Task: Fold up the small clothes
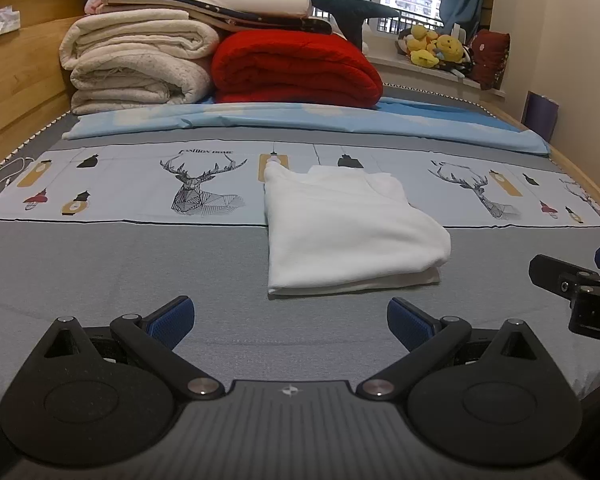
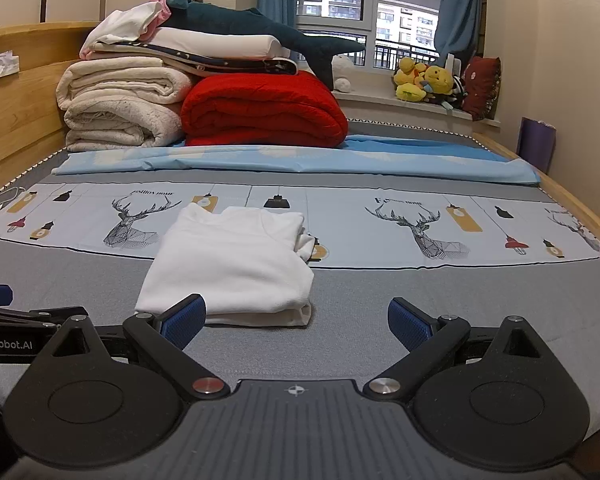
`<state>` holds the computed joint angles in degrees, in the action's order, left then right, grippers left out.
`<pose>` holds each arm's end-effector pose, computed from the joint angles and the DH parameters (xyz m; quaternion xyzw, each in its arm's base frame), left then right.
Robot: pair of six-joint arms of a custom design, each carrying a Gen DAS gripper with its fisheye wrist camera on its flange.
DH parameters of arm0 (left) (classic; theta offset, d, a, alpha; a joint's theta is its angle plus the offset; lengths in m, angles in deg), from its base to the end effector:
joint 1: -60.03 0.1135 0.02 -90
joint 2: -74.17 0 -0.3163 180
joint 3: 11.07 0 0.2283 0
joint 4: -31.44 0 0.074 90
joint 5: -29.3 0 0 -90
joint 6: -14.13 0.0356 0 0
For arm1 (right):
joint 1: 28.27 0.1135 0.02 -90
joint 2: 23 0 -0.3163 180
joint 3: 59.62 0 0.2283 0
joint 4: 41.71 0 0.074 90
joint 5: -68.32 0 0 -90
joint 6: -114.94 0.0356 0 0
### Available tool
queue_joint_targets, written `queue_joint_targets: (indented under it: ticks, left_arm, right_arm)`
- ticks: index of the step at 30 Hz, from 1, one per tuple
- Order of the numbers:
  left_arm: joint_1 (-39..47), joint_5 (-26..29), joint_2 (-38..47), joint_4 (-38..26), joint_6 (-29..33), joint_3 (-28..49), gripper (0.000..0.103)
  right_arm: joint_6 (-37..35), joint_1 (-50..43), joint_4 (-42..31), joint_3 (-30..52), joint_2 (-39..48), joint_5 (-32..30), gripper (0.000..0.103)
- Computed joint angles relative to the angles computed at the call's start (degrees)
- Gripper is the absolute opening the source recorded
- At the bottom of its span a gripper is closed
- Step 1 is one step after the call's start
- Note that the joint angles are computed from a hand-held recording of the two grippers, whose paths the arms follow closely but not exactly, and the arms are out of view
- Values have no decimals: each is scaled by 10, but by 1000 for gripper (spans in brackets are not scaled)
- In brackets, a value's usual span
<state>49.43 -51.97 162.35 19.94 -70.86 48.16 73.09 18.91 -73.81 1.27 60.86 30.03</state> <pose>0.2868 -0.0592 0.2483 0.1545 0.8926 -0.0894 0.4140 0.1913 0.1654 0.2601 0.1381 0.8573 -0.0805 0.4894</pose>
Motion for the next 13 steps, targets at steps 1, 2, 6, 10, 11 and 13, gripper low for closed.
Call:
queue_joint_targets:
  ticks: [1,2,6,10,11,13]
  left_arm:
    - [0,0,0,0,1,0,103]
    - [0,0,0,-1,1,1,103]
    - [-2,-1,0,-1,0,1,103]
    - [-1,1,0,-2,1,1,103]
    - [-1,1,0,-2,2,1,103]
    - [-2,0,0,-2,1,1,103]
  right_arm:
    - [0,0,0,0,0,0,97]
    - [1,0,0,0,0,0,97]
    - [0,0,0,0,0,0,97]
    - [0,0,0,0,0,0,97]
    - [0,0,0,0,0,0,97]
    - [0,0,-1,1,0,-1,97]
